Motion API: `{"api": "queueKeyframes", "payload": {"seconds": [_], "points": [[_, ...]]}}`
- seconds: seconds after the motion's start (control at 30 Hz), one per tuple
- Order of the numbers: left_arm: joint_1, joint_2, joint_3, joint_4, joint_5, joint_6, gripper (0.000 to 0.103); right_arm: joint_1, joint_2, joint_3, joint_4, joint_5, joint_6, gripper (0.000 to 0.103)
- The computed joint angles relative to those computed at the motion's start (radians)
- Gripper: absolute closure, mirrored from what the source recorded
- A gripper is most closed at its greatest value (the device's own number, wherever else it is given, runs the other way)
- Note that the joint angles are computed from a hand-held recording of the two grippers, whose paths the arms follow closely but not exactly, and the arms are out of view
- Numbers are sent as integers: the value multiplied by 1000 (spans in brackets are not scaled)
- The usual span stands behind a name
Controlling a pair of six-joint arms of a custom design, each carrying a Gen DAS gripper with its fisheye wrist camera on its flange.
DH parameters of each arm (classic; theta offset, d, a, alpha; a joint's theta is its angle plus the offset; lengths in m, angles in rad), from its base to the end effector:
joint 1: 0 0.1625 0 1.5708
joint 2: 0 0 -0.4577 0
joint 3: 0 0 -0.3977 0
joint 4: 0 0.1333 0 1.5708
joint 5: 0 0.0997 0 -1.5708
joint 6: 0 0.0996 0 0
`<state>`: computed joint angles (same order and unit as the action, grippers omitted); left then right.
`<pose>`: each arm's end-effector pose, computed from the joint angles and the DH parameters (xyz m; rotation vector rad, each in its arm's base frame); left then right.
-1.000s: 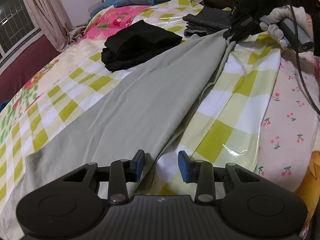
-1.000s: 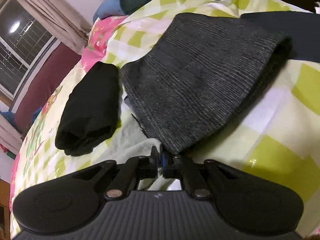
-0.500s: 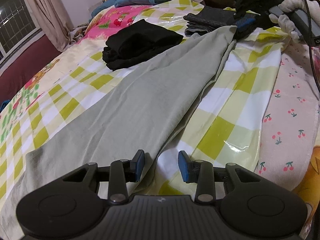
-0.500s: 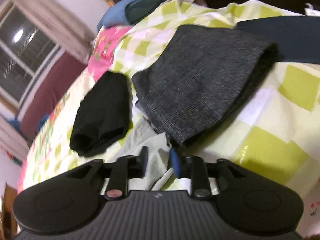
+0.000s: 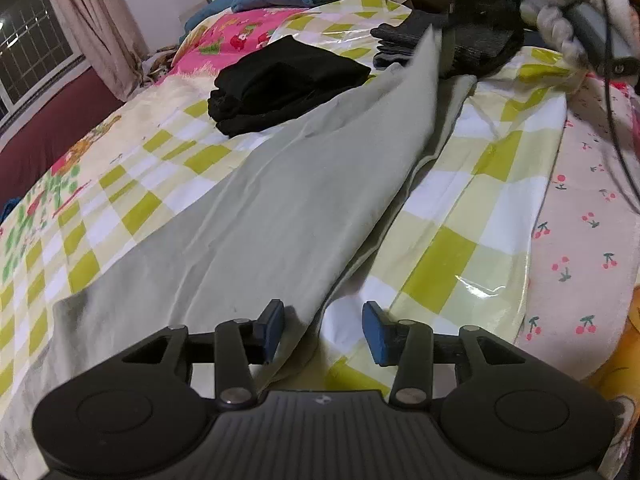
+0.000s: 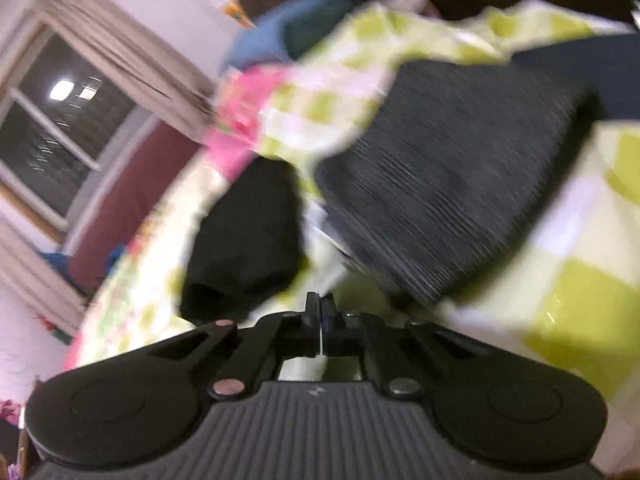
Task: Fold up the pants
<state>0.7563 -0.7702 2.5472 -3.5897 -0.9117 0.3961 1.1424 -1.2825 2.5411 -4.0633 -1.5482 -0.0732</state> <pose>-0.1305 -0.3903 0.0393 1.3398 2.1193 -0.4758 -0.0342 -0.4013 0.2840 -0.3989 -2.3297 1.6306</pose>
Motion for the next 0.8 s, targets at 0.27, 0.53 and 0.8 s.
{"api": "queueKeyframes", "payload": {"seconds": [0.27, 0.53, 0.8], "points": [[9, 1, -3, -5, -15, 7, 45, -13, -14, -43, 138, -40, 97, 100], [2, -29, -2, -37, 14, -4, 45, 180, -21, -160, 202, 38, 29, 100], [11, -22, 12, -41, 6, -9, 45, -1, -49, -5, 103, 16, 114, 100]]}}
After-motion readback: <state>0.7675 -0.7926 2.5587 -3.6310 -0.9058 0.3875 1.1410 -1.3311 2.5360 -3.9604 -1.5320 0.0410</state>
